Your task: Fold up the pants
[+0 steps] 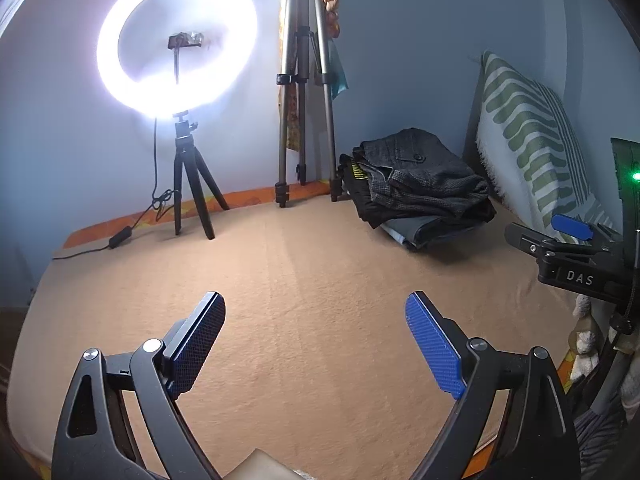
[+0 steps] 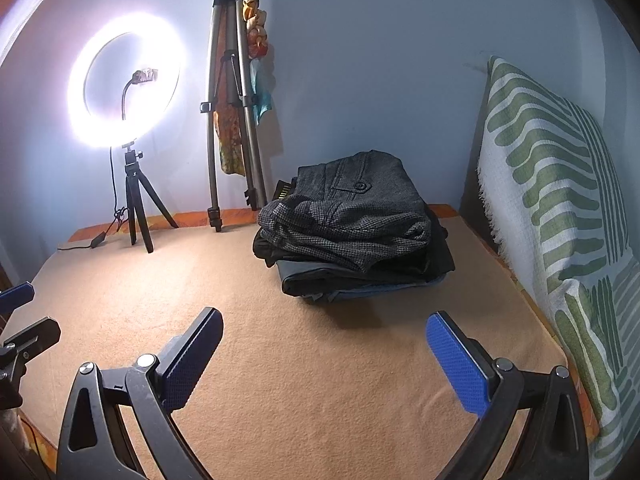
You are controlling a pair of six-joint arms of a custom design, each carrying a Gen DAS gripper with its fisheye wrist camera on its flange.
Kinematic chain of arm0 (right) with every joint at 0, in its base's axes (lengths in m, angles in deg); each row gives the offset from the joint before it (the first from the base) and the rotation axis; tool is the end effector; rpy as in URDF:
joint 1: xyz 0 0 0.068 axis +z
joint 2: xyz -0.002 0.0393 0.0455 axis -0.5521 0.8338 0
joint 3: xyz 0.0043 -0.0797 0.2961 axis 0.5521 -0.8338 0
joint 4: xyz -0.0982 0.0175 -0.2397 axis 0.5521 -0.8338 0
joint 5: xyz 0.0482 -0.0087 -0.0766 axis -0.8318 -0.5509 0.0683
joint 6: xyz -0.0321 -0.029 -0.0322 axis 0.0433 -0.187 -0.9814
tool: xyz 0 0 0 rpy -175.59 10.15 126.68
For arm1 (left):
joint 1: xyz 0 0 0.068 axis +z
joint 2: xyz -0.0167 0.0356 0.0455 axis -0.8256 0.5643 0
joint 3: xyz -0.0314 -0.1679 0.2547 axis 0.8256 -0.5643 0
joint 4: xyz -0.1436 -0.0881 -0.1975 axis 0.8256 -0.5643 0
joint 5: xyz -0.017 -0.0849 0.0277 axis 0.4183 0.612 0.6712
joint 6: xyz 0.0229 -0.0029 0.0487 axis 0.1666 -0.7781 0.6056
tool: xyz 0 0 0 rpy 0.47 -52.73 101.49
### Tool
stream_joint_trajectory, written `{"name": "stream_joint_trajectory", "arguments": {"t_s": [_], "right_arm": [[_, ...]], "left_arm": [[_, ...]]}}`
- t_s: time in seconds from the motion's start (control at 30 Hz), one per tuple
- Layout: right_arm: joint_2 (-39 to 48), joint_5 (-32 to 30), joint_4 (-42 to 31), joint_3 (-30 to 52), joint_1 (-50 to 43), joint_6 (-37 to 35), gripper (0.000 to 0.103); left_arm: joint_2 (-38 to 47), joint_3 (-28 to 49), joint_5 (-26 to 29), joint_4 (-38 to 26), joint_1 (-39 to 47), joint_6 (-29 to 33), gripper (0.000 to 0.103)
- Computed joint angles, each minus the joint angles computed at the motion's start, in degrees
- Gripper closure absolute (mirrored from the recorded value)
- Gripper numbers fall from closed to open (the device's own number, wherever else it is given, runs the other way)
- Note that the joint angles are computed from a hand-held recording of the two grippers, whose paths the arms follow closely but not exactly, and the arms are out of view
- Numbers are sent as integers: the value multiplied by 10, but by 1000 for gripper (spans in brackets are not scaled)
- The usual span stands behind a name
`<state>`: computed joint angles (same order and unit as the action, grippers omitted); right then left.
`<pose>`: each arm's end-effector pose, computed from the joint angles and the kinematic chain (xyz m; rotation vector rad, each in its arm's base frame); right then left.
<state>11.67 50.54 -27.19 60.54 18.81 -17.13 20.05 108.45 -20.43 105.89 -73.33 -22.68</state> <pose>0.1477 0.1403 0.1127 0.5106 2.0015 -0.2967 0.2296 -0.0827 0.1872 0.6501 2.0559 -0.3612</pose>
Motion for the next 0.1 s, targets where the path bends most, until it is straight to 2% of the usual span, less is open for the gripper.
{"name": "stream_joint_trajectory", "arguments": {"t_s": [0.1], "right_arm": [[1, -1, 2, 2, 0, -3, 0]], "left_arm": [[-2, -3, -5, 6, 1, -1, 11]]}}
